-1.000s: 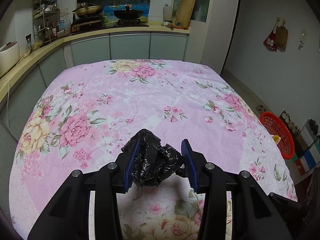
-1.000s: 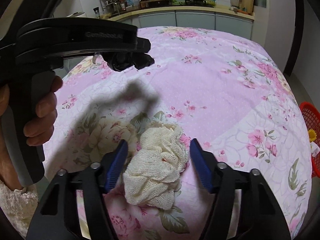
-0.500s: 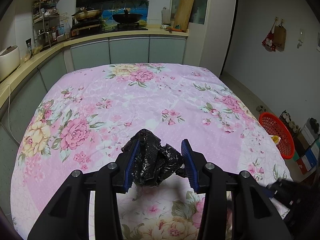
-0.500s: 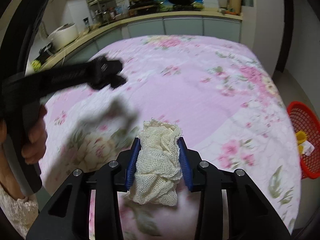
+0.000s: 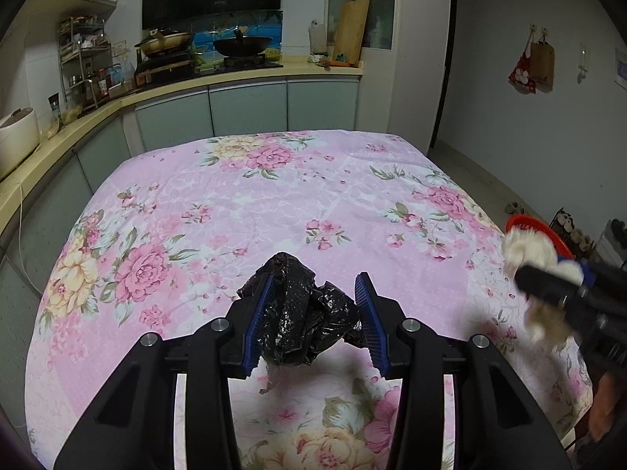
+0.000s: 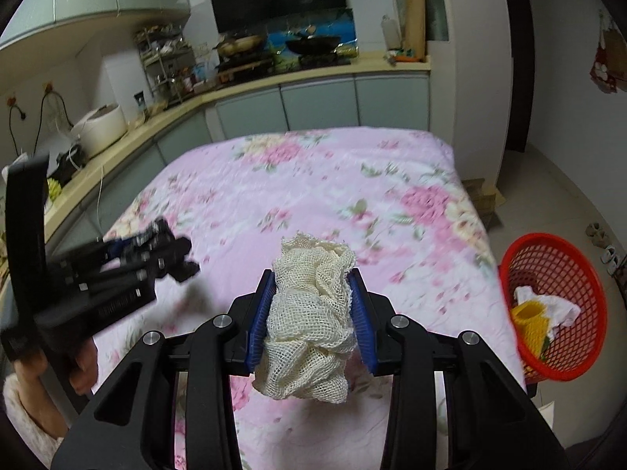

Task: Collect trash
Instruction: 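Carry the black bag and cream scrubber over the red wastebasket with both tools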

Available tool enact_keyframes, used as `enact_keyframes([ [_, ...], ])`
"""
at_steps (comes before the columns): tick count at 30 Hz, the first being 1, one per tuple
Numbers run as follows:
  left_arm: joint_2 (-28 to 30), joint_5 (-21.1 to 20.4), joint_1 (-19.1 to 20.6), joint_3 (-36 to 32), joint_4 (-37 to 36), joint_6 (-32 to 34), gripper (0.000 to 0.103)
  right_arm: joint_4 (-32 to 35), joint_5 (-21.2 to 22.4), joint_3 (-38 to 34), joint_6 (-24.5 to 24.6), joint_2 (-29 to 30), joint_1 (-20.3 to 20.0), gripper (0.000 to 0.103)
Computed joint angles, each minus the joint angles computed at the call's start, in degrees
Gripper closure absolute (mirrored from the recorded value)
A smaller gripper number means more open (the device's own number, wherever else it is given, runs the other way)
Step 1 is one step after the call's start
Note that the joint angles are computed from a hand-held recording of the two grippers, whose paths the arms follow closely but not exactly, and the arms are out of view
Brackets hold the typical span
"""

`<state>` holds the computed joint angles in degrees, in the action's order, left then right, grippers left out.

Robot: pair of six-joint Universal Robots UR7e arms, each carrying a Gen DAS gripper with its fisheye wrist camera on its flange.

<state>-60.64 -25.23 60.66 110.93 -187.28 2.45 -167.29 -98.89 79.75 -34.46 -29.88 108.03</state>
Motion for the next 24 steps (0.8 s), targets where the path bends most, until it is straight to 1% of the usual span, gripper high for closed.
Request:
enact_keyframes([
  [3, 0.6, -0.1, -0.2, -0.8, -0.1, 0.7, 0.062, -0.6, 0.9, -0.7, 0.2, -0.3, -0.1, 0.066],
  [10, 3.7, -0.6, -1.1, -5.0, -0.4, 5.0, 0.062, -2.3, 2.8, -1.7, 1.2, -1.6, -0.9, 0.066],
  [17, 7.1, -3.0, -1.7, -9.6, 0.3, 8.4, 0.062, -3.6, 2.6, -2.8, 1.9, -2.6, -1.5, 0.066],
  [24, 10.3, -5.5, -2.4, -13.9, 1.5, 12.2, 0.062, -5.7, 1.6, -3.5, 3.7, -3.4, -2.6, 0.066],
])
